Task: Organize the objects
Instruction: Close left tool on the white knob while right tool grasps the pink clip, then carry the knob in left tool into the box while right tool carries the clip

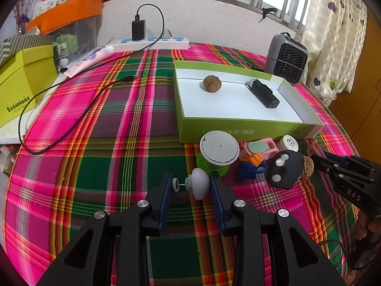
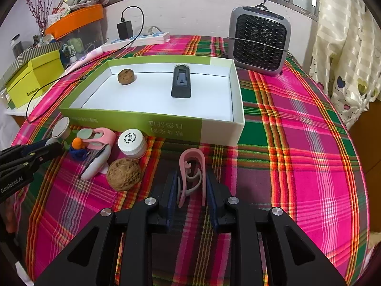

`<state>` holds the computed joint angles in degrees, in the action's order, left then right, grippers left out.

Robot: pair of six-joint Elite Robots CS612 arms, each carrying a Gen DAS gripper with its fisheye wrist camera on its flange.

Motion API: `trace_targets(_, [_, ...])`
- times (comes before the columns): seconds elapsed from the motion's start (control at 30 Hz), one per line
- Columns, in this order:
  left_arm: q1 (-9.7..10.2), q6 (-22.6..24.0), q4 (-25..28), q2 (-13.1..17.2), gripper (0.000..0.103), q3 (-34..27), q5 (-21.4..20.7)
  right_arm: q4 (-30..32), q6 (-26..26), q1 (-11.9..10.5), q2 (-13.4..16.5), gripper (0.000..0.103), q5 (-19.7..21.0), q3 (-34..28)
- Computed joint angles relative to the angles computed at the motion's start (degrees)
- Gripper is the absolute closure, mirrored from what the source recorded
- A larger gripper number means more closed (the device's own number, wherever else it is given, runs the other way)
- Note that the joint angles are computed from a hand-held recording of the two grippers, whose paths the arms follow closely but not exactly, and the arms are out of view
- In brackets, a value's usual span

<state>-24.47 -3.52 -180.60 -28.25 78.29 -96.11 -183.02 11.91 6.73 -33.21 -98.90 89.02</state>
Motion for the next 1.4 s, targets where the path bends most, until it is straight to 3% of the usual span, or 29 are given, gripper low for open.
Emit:
trace_targets(0.83, [-0.41,1.07,-1.88,-1.61,0.073,0.27,-1.07,-2.68,-1.29,-0.52,-1.14,0.079,2.14,0.36])
trace_targets(1.4, [-1.41,2.08,2.17,0.61,0.073,-6.73,-3.84,-1.07,-2.69,-1.35,-0.73,0.079,2.88,-2.7])
